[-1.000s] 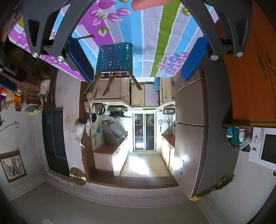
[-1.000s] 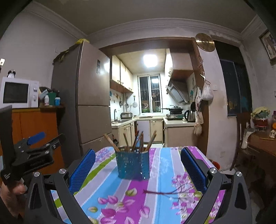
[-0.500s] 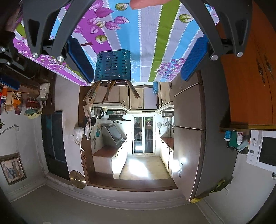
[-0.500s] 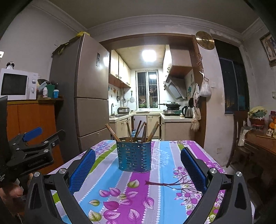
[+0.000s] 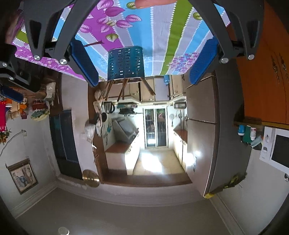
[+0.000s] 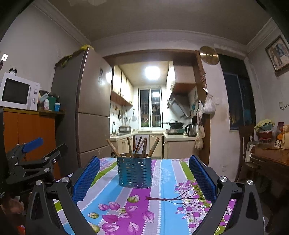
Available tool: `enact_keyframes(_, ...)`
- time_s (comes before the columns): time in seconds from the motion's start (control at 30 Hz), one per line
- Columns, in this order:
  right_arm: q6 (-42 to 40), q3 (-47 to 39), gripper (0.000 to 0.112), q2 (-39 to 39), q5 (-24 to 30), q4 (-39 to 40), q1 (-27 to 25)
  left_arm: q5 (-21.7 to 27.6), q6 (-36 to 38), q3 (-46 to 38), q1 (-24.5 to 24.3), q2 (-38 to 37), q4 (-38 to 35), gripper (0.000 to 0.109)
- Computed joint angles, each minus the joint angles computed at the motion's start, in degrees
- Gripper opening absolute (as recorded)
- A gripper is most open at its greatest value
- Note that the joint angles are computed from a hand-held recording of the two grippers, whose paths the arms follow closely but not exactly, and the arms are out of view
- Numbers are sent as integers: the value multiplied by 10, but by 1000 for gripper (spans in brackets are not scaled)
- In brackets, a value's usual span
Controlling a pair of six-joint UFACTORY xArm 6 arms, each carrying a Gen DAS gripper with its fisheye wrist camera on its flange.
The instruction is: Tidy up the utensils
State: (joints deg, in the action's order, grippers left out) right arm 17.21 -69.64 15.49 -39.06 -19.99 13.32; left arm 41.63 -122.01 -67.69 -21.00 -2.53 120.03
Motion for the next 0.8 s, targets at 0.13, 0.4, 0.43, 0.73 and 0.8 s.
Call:
enact_keyframes(0.13, -7, 18, 98, -1, -38, 9, -6, 13, -22, 5, -8, -2, 22, 97)
enact_keyframes(0.4, 3, 45, 98, -17, -44, -3, -14, -1, 6, -18, -17, 13, -2, 97)
enact_keyframes(0.43, 5, 48, 98, -19, -41, -5, -15, -6, 16, -24, -16, 17, -13, 97)
enact_keyframes(0.73, 19, 52, 98, -23, -32, -20, -22, -33, 32, -41, -6, 33, -49, 97)
enact_keyframes(0.8, 22, 51, 98, -22, -31, -25, -23, -38, 36, -44, -4, 36, -55, 97)
